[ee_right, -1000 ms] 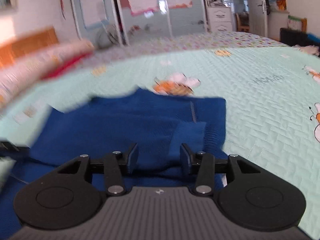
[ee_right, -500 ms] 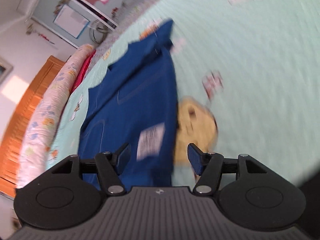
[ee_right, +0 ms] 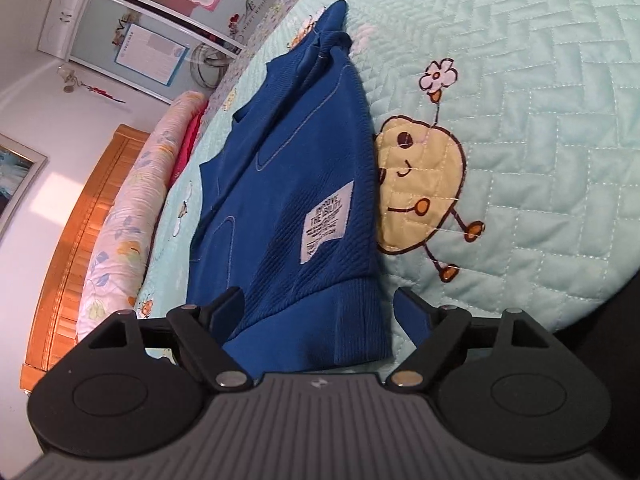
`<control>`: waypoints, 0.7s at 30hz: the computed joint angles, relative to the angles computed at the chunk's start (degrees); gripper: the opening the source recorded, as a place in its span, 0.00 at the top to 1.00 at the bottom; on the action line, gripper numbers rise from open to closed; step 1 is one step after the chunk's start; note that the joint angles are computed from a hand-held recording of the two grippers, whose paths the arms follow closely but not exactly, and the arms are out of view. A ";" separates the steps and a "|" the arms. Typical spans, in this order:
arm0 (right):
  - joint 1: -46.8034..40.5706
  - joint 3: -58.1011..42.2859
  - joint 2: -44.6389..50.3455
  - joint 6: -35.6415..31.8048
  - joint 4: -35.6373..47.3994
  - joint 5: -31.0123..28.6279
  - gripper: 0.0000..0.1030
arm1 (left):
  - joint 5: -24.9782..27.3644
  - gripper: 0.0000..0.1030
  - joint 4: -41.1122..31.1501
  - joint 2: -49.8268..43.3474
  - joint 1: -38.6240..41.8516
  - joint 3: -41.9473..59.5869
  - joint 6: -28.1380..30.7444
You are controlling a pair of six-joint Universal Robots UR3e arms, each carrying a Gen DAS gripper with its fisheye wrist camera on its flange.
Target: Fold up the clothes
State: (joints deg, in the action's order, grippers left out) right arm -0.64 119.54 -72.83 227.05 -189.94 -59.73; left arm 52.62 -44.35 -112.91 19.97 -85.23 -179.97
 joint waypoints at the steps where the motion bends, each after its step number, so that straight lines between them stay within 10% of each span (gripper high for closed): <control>1: -0.15 0.30 0.68 0.61 -1.66 0.34 0.20 | -0.22 0.16 0.39 0.06 -0.13 -0.37 -0.38; 9: -1.20 0.37 3.17 2.09 -5.63 2.14 0.34 | -0.65 0.42 0.91 0.83 -0.14 -0.94 -2.54; 16: 0.74 -1.53 2.14 -0.27 -1.84 -1.43 0.35 | 12.99 0.41 -2.82 -0.15 -6.79 5.33 2.02; 21: 13.93 -15.42 -0.80 -9.69 17.42 -28.55 0.40 | 27.67 0.37 1.48 0.83 -13.59 6.24 6.13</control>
